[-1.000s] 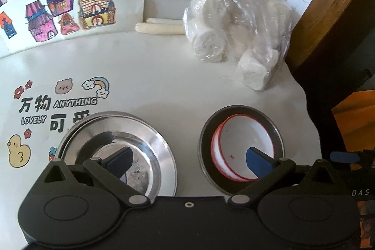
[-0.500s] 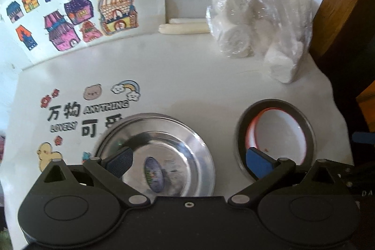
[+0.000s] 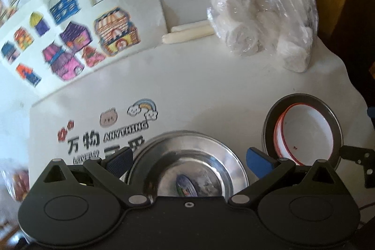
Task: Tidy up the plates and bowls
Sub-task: 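Withdraw both tools and reposition them at the steel bowl rim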
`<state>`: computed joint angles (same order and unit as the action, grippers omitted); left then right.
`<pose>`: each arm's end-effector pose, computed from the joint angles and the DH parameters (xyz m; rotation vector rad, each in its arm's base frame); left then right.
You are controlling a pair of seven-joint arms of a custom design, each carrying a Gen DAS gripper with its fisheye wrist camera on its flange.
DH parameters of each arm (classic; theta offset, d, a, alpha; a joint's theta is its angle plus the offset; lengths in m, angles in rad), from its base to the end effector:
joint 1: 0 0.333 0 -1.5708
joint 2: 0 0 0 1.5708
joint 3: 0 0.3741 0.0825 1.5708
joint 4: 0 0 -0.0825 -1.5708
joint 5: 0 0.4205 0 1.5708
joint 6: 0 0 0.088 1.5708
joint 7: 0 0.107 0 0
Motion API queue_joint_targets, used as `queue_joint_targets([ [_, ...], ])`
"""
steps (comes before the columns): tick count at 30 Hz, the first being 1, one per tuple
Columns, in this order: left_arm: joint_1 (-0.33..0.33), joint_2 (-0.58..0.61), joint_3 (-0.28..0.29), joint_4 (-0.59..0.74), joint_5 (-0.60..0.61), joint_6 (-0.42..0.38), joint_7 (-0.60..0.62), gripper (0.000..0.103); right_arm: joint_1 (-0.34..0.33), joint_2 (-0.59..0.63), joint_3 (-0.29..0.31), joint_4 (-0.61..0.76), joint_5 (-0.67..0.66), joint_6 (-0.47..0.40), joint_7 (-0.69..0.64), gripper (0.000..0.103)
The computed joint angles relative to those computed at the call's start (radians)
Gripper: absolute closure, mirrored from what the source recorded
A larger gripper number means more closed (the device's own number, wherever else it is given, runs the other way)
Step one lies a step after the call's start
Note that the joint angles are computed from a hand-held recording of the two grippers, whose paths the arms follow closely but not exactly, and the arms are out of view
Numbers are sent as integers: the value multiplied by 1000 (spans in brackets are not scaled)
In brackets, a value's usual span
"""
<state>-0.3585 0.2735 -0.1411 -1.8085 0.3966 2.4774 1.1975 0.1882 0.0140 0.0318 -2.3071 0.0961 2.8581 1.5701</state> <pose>0.6265 -0.3331 0.4739 -1.5334 2.2582 -0.3903 0.5689 0.1218 0.4324 -2.0058 1.7505 -0.4030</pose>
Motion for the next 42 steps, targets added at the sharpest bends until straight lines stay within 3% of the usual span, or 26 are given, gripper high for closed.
queue_joint_targets([
  [6,8,70,-14,79,-18,-1,191,1,-1,15,1,19,-18,-9,5,0],
  [14,14,135,-34,163,-144,-46,453,1,-6,23,1,31,-79,-32,48,0],
  [21,-12,175,-16,207,-169,-84,500,1,-10,40,4,46,-84,-44,55,0],
  [31,-31,208,-6,244,-186,-115,519,1,-8,41,-1,51,-195,-44,110,0],
  [37,-53,206,8,238,-145,-92,495,2,11,45,-15,80,-439,-90,243,0],
  [39,-48,207,2,238,-149,-89,505,3,4,43,-10,77,-401,-92,228,0],
  [42,-26,216,-21,255,-206,-114,538,13,-9,39,-1,65,-283,-87,171,4],
])
